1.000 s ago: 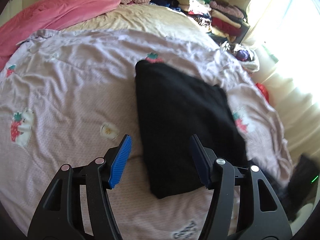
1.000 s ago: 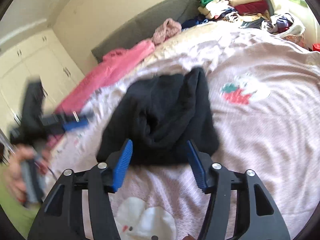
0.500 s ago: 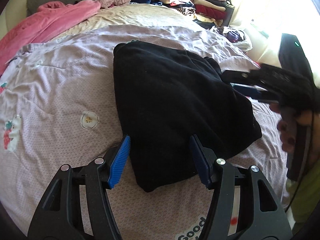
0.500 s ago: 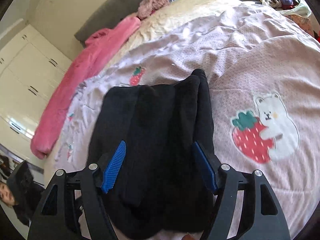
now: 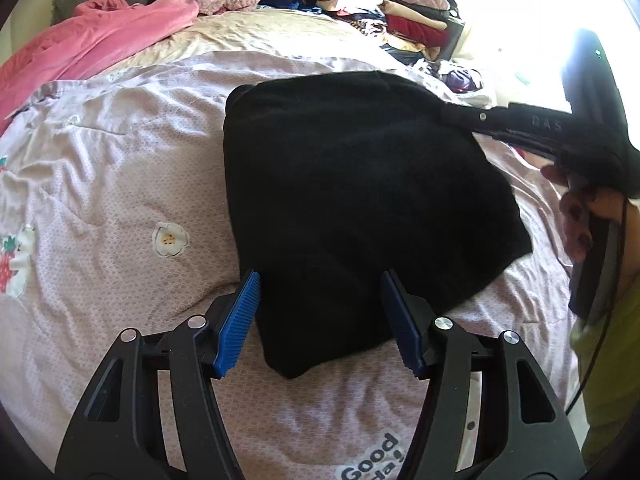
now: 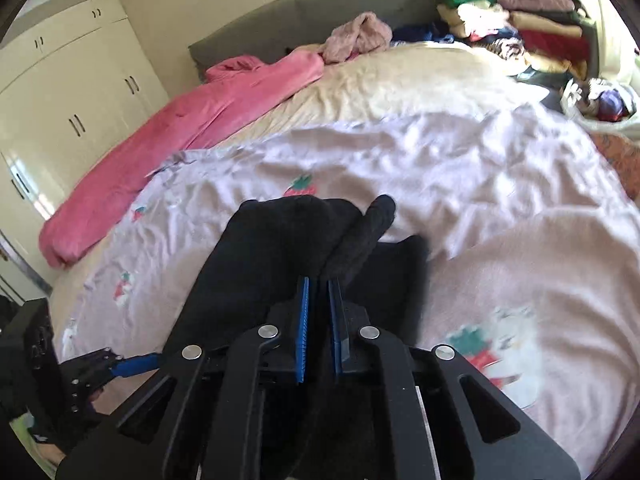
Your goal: Fold small clothes
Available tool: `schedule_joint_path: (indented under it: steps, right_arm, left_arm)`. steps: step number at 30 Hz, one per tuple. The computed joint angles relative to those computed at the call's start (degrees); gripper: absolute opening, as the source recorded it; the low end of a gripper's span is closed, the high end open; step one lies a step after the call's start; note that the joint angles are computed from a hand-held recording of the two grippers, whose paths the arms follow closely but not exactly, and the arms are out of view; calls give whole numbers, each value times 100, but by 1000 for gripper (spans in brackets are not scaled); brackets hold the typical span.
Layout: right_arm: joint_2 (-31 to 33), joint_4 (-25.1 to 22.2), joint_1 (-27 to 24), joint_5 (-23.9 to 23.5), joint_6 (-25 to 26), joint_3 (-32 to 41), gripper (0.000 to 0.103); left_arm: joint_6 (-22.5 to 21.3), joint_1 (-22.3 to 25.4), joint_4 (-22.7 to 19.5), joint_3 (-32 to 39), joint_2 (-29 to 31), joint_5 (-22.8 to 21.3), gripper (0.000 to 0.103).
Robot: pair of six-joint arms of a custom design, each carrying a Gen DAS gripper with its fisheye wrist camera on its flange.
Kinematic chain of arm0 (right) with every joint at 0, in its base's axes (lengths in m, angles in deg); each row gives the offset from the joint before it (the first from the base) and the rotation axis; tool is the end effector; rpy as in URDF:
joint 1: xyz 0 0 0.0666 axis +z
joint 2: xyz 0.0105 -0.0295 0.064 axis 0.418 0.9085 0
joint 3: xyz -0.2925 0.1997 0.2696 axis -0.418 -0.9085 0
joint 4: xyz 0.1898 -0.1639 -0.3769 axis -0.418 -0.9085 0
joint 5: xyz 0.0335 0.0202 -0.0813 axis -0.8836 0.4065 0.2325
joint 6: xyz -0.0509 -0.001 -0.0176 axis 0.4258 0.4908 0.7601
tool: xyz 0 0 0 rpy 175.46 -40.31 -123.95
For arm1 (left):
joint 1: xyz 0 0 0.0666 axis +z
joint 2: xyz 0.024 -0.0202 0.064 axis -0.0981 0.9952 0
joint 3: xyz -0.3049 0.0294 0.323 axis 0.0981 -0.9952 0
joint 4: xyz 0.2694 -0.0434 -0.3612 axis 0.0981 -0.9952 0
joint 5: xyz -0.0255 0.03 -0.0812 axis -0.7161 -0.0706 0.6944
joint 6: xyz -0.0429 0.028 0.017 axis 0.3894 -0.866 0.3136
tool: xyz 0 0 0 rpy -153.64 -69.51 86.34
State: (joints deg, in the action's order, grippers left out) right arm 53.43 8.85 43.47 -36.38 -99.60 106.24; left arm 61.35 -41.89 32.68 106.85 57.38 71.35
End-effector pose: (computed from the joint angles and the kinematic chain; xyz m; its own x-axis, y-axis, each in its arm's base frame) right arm 0.5287 0.1776 0.4627 -0.6960 0.2135 -0.6855 0.0030 0.9556 0.2946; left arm 0.5174 -0.3857 0.4375 -0.7269 0.3423 -0.5953 0.5430 0.8172 -0.1931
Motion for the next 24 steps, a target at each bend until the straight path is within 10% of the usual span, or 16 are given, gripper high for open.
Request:
schedule_joint_path:
  steps: [7,24]
  right_arm:
    - [342,-633,-17,347,-30,-57,20]
    - [-764,276,427,-24,-830,-960,55]
  left_arm:
    - [-39,-4,-54,-5,65,32,54]
    - [556,348,301,-324,-247,401,56]
